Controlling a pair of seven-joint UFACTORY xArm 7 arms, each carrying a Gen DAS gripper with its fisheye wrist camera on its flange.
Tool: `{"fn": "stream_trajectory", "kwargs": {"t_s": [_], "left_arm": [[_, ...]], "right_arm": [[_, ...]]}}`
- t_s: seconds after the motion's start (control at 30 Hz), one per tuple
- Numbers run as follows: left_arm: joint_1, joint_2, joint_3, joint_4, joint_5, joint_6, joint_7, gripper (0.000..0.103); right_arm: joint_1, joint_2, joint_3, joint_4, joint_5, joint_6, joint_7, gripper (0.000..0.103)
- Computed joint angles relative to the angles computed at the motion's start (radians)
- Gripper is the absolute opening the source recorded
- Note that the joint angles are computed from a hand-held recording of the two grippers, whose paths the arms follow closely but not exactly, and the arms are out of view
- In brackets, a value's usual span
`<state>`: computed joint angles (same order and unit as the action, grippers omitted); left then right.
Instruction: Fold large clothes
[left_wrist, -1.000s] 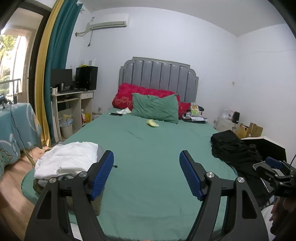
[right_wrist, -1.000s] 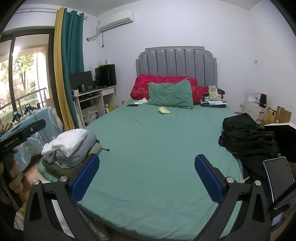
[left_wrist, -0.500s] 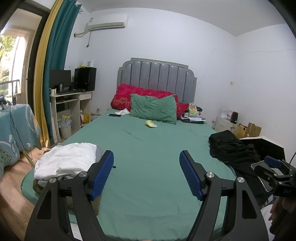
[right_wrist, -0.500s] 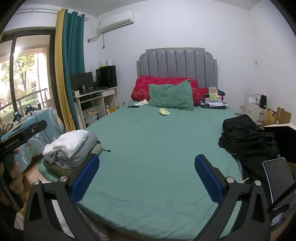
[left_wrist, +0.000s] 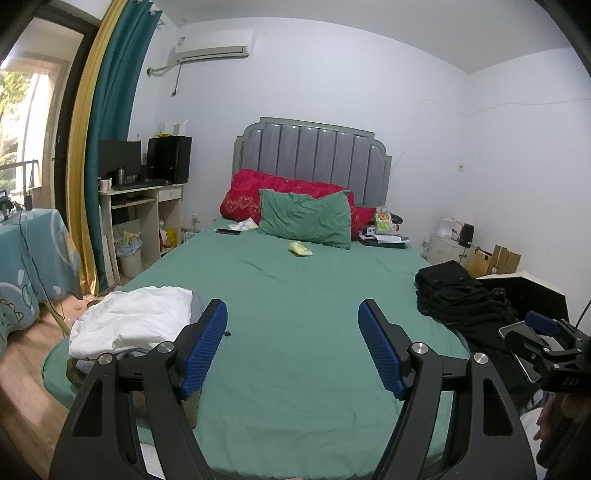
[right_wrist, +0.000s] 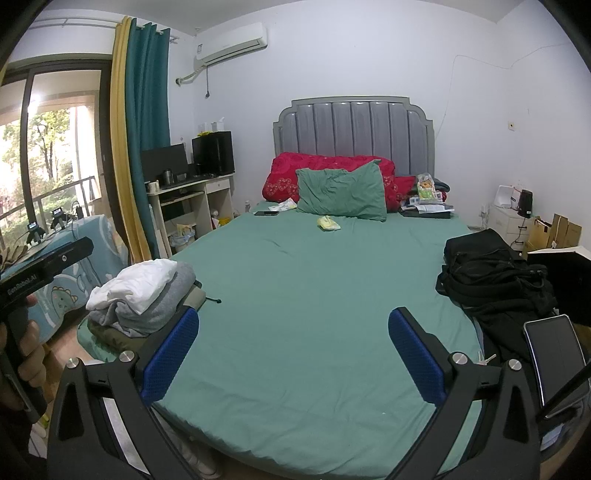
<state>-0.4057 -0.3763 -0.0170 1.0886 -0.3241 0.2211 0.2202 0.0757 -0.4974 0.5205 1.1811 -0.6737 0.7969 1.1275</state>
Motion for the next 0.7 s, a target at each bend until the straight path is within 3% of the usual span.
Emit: {"fn": "stream_trajectory", "kwargs": {"t_s": [0.7], "left_arm": [[-0.002,-0.004,-0.003,-0.006,0.006,-0.005,-0.006,0.077]], "right_arm": [[0.006,0.007,0.004,0.011,-0.007,0.012,0.006,0.101]]}}
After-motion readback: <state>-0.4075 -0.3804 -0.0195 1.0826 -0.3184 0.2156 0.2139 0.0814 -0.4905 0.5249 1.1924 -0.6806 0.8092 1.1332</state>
